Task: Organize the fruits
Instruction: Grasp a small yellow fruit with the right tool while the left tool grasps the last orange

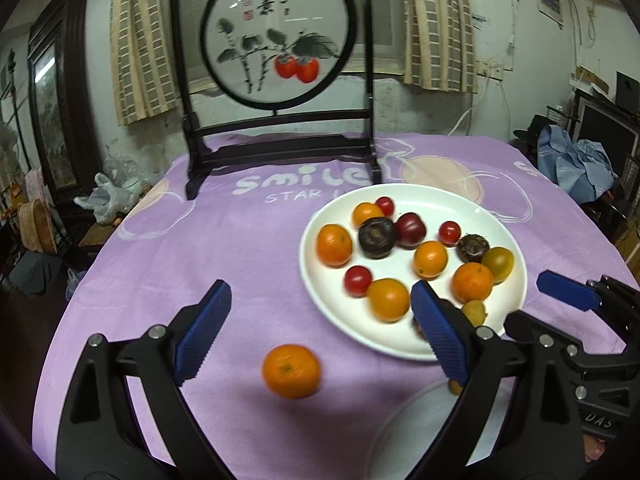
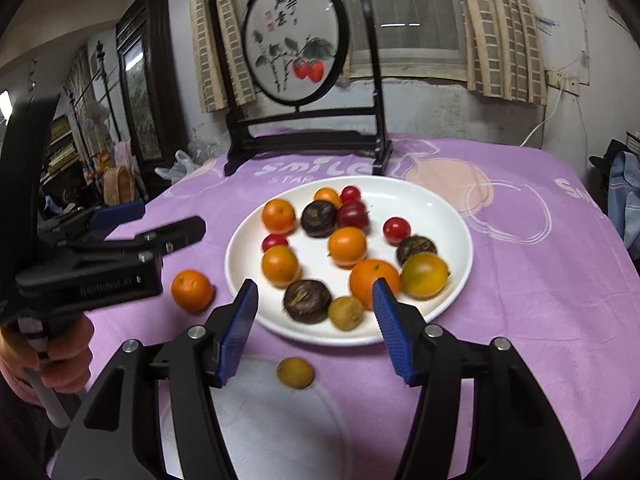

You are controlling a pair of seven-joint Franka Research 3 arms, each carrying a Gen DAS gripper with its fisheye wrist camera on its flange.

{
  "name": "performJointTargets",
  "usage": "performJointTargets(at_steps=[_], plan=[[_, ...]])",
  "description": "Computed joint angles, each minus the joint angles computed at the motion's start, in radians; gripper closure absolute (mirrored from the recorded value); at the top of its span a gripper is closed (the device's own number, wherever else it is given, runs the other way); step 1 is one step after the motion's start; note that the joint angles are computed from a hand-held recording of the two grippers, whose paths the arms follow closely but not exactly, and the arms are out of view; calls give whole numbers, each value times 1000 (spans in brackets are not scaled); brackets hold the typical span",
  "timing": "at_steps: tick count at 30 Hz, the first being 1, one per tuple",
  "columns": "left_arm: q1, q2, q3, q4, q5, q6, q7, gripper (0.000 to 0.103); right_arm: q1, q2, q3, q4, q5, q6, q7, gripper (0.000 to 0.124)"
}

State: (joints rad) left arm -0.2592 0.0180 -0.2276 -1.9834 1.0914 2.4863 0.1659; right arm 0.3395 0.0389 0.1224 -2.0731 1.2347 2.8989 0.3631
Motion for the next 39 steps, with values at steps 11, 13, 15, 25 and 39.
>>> performJointTargets(at_steps=[11,13,15,25,39], plan=[[118,-190,16,-200,-71,58,-145,5,28,-15,-1,-68,-292,-59,146,64],[136,-206,13,-226,-104,56,-140,5,28,-3,-1,-70,-370,-56,210,64],[148,-212,4,-237,-117,50,-139,5,29,6,0,-79,-436,-40,264,64],[149,-202,-29,-231,-109,15,-82,5,24,43,5,-85,-621,-11,411,85],[78,-50,-20,-143,-190,17,163,7,12,-4,18,-78,-381,-37,256,96]])
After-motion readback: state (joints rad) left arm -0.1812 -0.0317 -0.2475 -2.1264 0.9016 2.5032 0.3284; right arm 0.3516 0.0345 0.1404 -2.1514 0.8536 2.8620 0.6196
